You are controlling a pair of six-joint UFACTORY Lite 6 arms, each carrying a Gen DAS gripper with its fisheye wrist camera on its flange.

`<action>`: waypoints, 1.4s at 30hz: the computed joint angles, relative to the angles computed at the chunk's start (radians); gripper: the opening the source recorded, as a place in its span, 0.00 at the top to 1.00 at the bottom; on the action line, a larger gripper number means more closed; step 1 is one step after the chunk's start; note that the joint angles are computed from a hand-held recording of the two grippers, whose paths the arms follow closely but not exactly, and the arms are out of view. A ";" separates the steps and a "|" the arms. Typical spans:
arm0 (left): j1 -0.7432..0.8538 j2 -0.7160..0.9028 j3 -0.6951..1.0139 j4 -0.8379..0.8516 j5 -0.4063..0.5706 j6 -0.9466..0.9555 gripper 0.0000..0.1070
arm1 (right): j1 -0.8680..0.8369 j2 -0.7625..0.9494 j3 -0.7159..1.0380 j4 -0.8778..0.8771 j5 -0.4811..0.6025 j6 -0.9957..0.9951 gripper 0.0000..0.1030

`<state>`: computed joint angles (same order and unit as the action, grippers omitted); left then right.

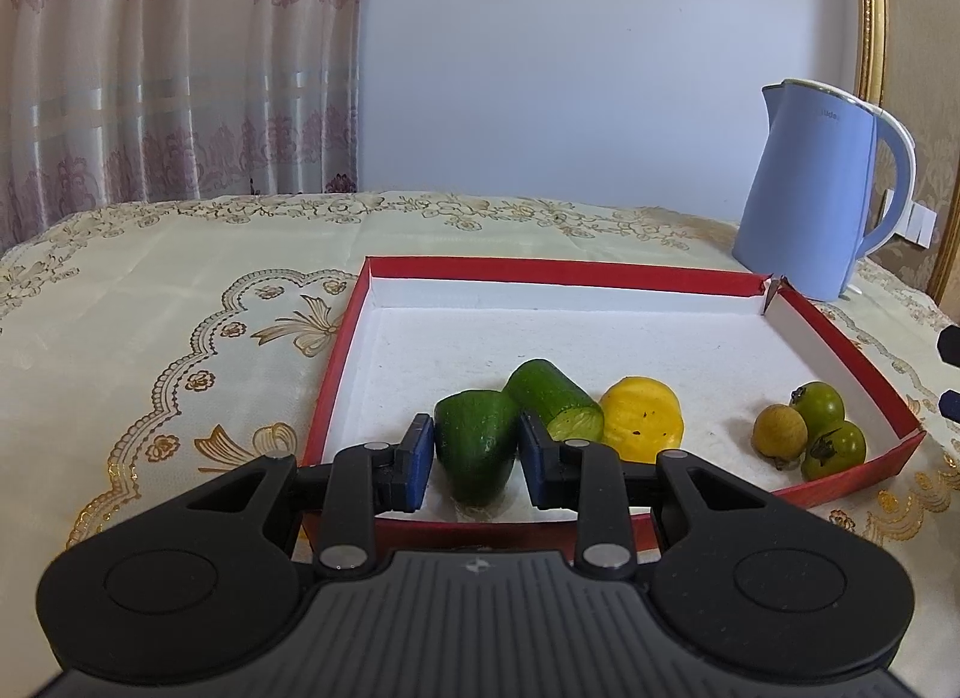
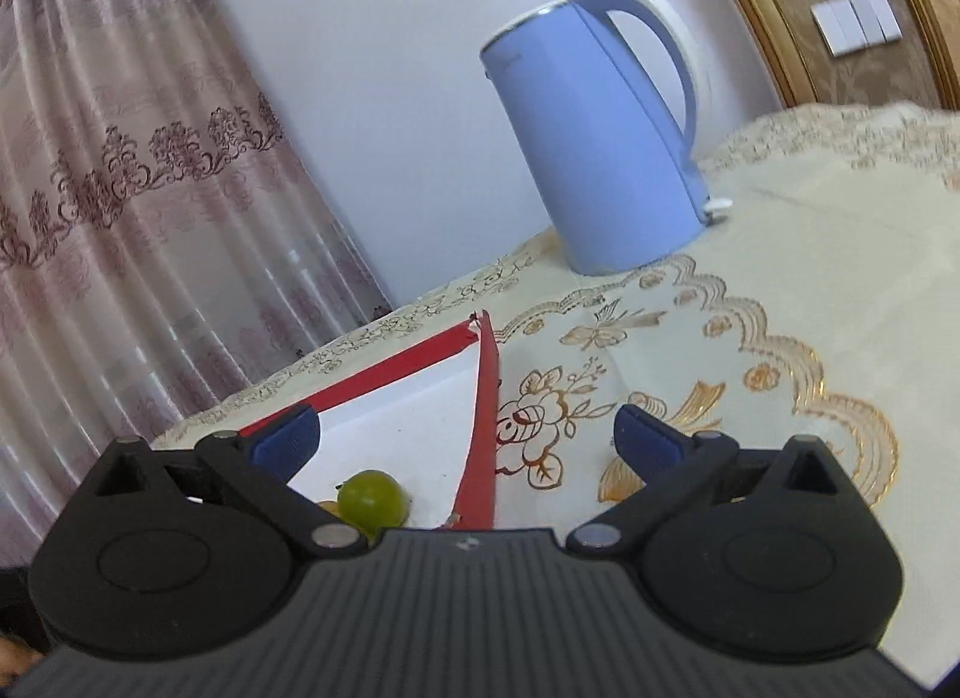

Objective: Organize fruits
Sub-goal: 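Open the left tool to release the dark green piece in the tray, then move both tools back to the produce beside the tray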

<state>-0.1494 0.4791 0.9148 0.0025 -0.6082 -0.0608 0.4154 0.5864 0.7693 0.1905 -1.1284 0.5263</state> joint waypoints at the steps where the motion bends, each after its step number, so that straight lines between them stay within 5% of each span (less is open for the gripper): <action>1: -0.004 0.000 0.000 -0.011 -0.001 0.011 0.73 | 0.000 0.004 0.001 -0.006 -0.003 0.003 0.00; 11: -0.040 0.001 0.003 -0.132 -0.006 0.130 0.71 | -0.021 0.011 -0.019 -0.081 -0.040 0.063 0.00; 14: -0.046 -0.006 -0.002 -0.166 -0.009 0.150 0.58 | -0.030 0.016 -0.021 -0.101 -0.051 0.082 0.00; 16: -0.054 -0.020 -0.019 -0.202 -0.033 0.170 0.38 | -0.034 0.016 -0.024 -0.112 -0.059 0.091 0.00; 25: -0.111 -0.118 -0.097 -0.328 -0.054 0.304 0.37 | -0.055 0.029 -0.033 -0.159 -0.102 0.131 0.00; 35: -0.092 -0.441 -0.423 -0.310 -0.105 0.286 0.24 | 0.077 -0.109 -0.186 -0.033 -0.161 -0.026 0.00; 42: -0.020 -0.569 -0.591 -0.218 -0.097 0.205 0.21 | 0.366 -0.262 -0.202 0.234 0.140 -0.424 0.00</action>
<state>-0.1695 -0.0894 0.3241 -0.2155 -0.7048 0.1442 0.7814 0.3241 0.5675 0.4244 -0.9884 0.1022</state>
